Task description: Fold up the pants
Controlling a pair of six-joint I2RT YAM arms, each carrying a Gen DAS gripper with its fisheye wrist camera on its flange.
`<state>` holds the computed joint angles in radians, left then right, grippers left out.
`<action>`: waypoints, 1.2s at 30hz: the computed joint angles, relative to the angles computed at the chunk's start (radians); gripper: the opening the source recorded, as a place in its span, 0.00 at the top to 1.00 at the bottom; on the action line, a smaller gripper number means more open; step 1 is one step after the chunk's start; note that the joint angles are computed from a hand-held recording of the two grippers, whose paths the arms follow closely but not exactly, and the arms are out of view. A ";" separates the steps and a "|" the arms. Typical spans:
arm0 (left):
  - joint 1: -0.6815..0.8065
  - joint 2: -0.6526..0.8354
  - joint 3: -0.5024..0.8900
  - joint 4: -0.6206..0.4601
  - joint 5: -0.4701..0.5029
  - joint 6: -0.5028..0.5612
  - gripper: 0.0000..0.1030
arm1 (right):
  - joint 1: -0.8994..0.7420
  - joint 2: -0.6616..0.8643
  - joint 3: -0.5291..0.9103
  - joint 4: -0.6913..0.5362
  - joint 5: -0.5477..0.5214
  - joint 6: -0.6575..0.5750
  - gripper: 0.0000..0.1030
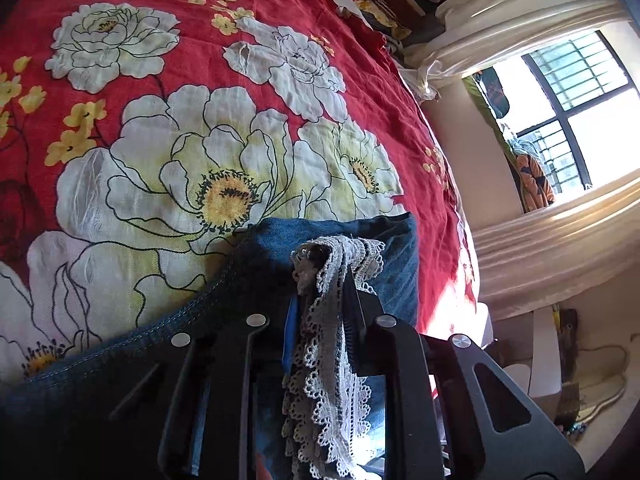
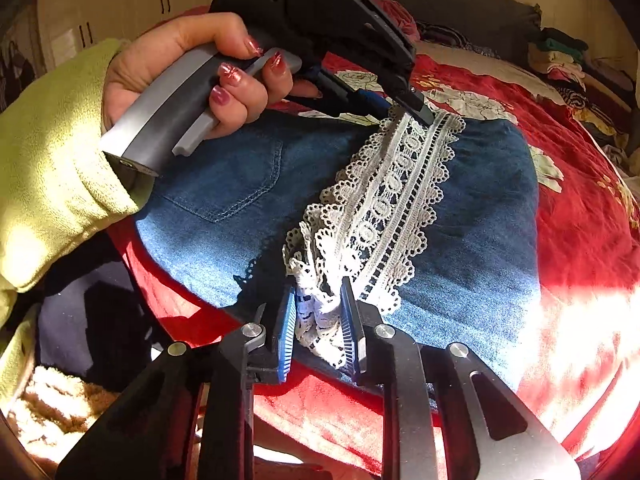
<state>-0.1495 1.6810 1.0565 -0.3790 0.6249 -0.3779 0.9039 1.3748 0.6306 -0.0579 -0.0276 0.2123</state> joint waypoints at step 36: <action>-0.297 -0.420 -0.379 0.025 -0.542 -0.038 0.38 | -0.154 -0.105 -0.126 -0.079 -0.003 0.013 0.41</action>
